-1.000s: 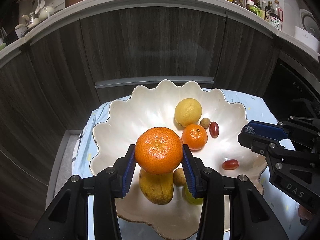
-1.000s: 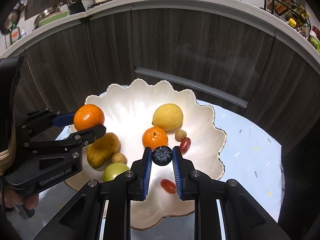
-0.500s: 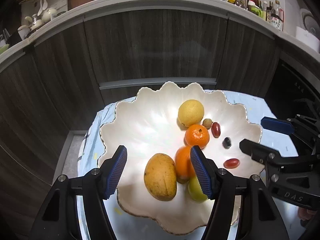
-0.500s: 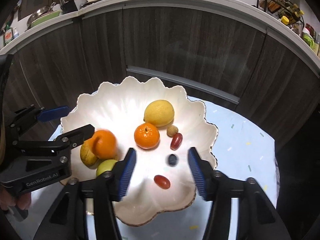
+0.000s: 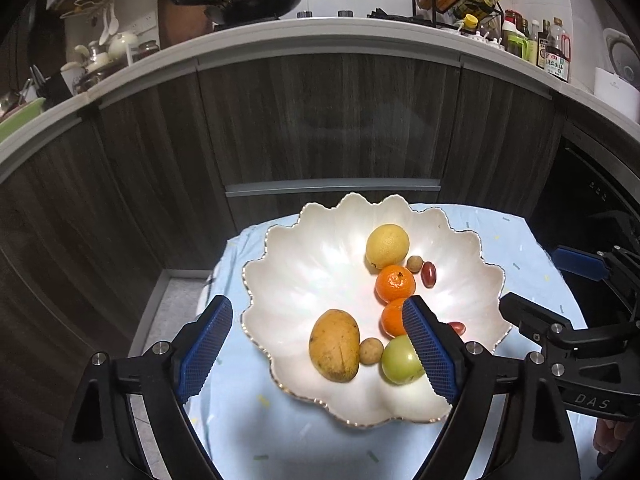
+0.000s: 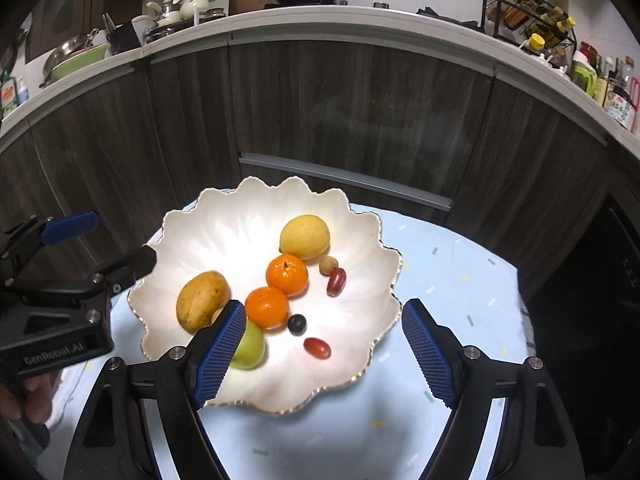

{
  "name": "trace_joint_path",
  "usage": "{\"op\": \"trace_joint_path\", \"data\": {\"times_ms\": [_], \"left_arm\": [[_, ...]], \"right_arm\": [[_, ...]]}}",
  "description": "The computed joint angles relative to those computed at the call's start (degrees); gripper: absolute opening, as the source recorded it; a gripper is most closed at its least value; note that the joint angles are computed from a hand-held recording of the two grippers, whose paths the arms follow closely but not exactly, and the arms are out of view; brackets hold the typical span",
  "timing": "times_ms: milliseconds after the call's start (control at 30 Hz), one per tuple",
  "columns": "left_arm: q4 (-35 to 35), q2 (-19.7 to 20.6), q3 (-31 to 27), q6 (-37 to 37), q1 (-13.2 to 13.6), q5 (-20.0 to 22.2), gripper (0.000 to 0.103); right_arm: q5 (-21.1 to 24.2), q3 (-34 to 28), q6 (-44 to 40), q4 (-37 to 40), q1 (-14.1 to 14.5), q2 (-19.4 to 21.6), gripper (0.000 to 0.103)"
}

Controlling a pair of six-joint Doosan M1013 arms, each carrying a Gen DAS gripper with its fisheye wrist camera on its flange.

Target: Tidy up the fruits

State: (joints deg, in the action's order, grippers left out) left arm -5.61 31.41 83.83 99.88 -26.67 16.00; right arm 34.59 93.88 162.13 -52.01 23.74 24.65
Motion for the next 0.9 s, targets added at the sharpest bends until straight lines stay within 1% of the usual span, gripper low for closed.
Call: {"op": "trace_joint_path", "data": {"times_ms": [133,267,367,433,500,600,800,900], "left_arm": [[6.7,-1.8,1.6,-6.8,-0.4,0.2,0.09],[11.1,-3.7,3.2,-11.6,-0.6,0.6,0.09],[14.1,-5.2,4.7,-14.8,-0.7,0.2,0.091],[16.7,-6.4,6.0,-18.0,-0.9,-0.3,0.094],[19.2,-7.4,7.0,-20.9,-1.0,-0.4,0.094],[21.1,-9.0,8.6,-23.4,-1.3,-0.5,0.094],[22.7,-11.6,11.3,-25.7,-1.8,-0.4,0.095],[25.0,-12.8,12.8,-28.5,-2.1,-0.7,0.095]], "right_arm": [[1.8,1.0,3.8,-2.0,1.1,-1.4,0.081],[3.5,2.0,7.4,-4.2,2.3,-2.8,0.081],[4.7,2.6,9.3,-5.2,3.2,-3.9,0.081],[6.0,3.1,10.8,-5.7,3.9,-4.6,0.081],[6.7,3.7,12.1,-6.0,4.4,-5.3,0.081],[7.8,4.5,13.2,-5.8,5.2,-6.3,0.081],[10.4,6.3,15.5,-5.6,6.9,-8.2,0.081],[11.4,7.2,17.0,-5.5,7.7,-9.0,0.081]]}}
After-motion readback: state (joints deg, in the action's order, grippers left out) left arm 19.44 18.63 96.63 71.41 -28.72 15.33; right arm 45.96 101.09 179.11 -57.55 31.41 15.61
